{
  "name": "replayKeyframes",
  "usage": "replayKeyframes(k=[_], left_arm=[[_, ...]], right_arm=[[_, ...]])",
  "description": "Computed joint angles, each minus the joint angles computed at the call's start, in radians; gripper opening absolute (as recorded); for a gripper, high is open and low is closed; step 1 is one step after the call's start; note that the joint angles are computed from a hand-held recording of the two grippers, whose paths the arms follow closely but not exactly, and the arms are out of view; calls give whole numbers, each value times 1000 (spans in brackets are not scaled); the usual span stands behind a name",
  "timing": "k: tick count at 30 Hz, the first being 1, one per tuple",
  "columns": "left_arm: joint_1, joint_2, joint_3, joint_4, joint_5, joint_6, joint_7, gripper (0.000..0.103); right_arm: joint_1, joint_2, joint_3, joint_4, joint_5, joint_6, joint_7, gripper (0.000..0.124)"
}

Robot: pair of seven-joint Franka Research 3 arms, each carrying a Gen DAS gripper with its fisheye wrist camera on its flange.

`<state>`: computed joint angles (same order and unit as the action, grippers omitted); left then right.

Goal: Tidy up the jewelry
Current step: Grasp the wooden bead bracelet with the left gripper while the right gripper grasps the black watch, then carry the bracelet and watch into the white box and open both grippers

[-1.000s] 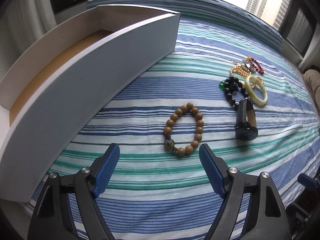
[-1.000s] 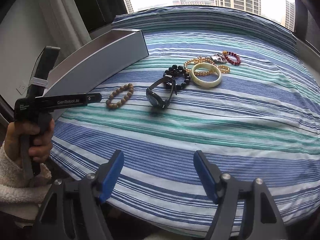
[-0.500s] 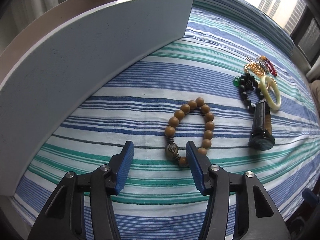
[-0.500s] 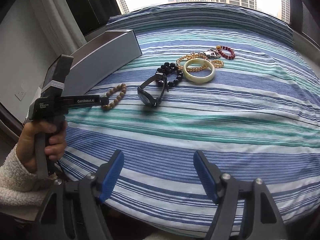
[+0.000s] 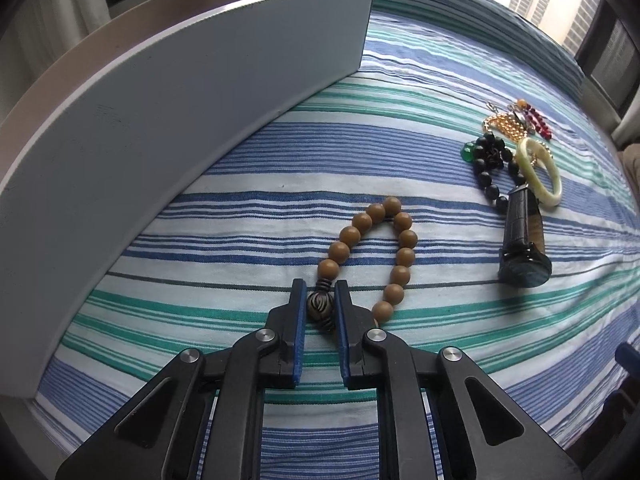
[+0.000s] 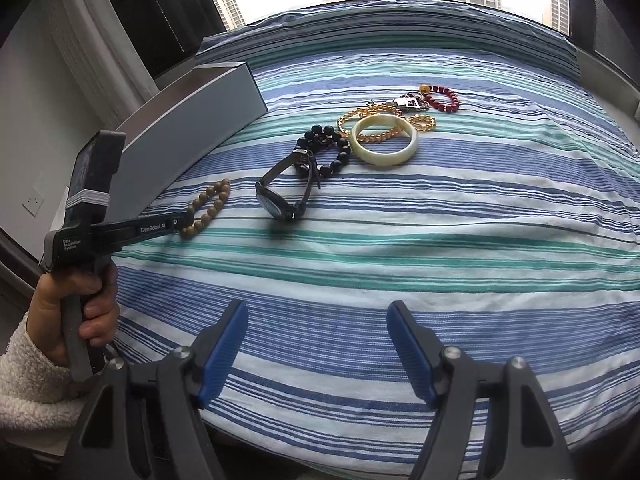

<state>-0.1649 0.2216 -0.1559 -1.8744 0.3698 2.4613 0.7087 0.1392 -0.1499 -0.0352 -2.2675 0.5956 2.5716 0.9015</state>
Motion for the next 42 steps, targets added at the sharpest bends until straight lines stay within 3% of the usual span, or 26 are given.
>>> replayKeyframes(k=[6,11,19,20,21,22,24,25,34,42], left_arm=[[18,-39,-7,-50,-54,30,39,12],[27,-77,-8,-97,-80,49,54,12],[41,-106,-8,-141,-117,65,73,12],[42,-107,-8,-144,-121,68,77,11],[43,-111,-8,-150,-124,73,81,11],[44,-115,-8,-155,-125,79,84,11],[44,-122,-9,-162,-128,88,92,11],[45,-127,-9,-167,-131,94,96,11],[53,-273,-5,-244,-163,150,153,11],[67,-418,20,-291,-196,135,196,11]], right_arm=[[-2,131,8,138,17,17,13,73],[-25,290,32,328,52,-96,55,66],[-3,453,69,505,-58,-130,161,61],[1,466,69,513,-76,-126,175,58],[1,476,72,522,-85,-126,181,45],[4,473,76,509,-92,-97,177,35],[-11,478,91,521,-81,-123,141,15],[-10,471,91,514,-83,-119,136,11],[-15,303,103,419,42,-151,9,11],[31,267,104,480,101,-231,-52,11]])
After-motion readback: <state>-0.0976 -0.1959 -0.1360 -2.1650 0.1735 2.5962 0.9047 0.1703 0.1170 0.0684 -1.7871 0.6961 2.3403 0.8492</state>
